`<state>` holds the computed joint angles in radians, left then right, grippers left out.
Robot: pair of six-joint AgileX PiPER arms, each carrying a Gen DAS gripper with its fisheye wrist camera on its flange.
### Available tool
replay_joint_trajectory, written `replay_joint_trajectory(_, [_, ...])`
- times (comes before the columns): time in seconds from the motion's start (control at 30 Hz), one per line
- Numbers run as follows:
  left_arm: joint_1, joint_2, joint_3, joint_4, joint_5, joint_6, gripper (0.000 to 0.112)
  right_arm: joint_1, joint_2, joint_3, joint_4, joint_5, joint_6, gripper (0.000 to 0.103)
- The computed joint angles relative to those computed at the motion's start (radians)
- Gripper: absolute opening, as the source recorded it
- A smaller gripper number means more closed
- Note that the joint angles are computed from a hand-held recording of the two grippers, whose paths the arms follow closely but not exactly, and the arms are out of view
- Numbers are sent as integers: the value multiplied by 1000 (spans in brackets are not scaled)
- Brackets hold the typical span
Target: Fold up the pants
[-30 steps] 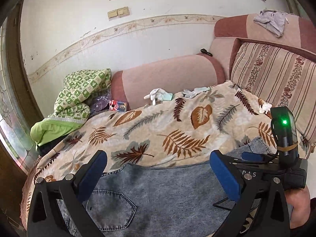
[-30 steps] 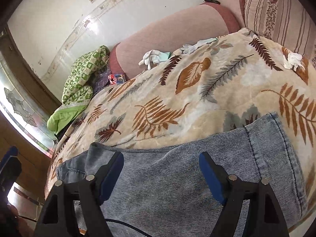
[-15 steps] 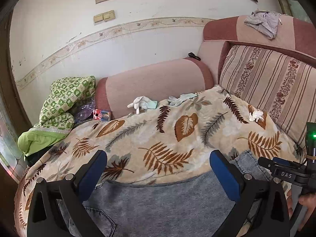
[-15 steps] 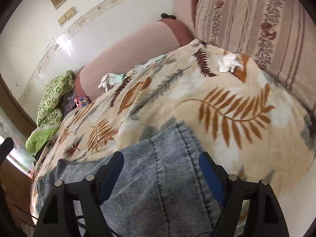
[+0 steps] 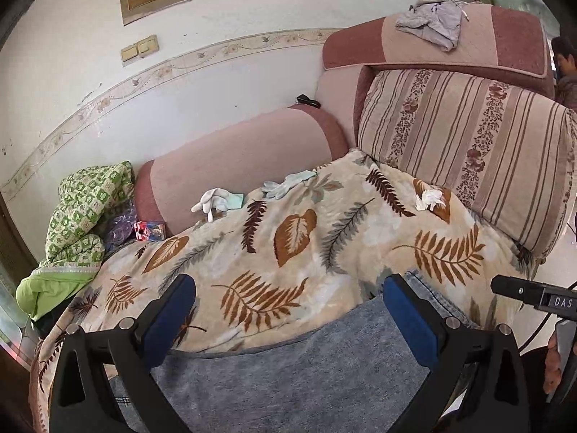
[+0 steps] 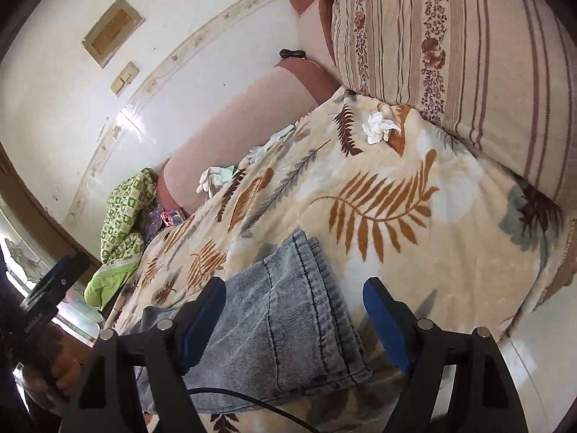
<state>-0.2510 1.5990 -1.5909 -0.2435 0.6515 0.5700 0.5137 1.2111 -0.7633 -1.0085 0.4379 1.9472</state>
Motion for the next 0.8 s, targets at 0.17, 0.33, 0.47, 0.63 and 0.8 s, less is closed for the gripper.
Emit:
replay_joint_trajectory(0.17, [-4,1,11,31,3,-21,103,-29,-71,50,34,17,-11,81])
replay_joint_trajectory(0.33, [13,-3,21,28,5,-22,103,-66,-123,73,67,22,-47,81])
replay_joint_trajectory(0.47, [32,-1,33,35,6,-29,103,-72,-147,75,81,37,-71,81])
replay_joint_trajectory(0.63, [60,-2,49,32,20,-28,103,-71,-158,71,96,36,-85,81])
replay_joint_trajectory(0.8, [89,-39,90,-24,2,45,103,-64,-144,62,103,23,-67,81])
